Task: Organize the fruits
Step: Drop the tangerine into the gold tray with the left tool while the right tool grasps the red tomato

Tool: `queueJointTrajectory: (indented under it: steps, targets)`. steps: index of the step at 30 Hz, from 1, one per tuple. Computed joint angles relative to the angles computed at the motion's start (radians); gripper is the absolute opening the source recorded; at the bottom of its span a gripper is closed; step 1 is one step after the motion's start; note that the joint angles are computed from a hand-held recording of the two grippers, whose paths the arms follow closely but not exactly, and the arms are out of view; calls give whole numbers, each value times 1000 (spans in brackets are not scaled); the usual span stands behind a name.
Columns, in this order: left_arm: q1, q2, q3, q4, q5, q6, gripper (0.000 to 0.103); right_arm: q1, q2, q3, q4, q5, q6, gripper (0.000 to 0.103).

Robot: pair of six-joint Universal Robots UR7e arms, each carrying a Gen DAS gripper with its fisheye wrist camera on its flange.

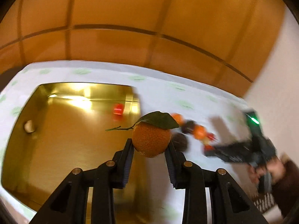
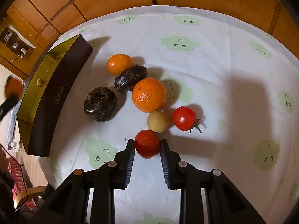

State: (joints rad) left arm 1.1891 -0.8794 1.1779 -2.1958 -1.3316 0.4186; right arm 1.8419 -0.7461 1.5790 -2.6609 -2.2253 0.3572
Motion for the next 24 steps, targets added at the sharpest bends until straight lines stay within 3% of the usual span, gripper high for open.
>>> queueJointTrajectory:
  steps: [9, 14, 20, 24]
  targets:
    - [29, 219, -305, 142, 154, -107, 33, 10, 32, -37, 19, -30, -14, 27]
    - [38, 312, -435, 221, 182, -160, 33, 18, 51, -56, 30, -45, -21, 27]
    - [31, 314, -418, 169, 188, -126, 34, 19, 59, -63, 30, -50, -30, 27]
    - [17, 244, -287, 56, 215, -96, 37, 27, 66, -68, 33, -61, -29, 27]
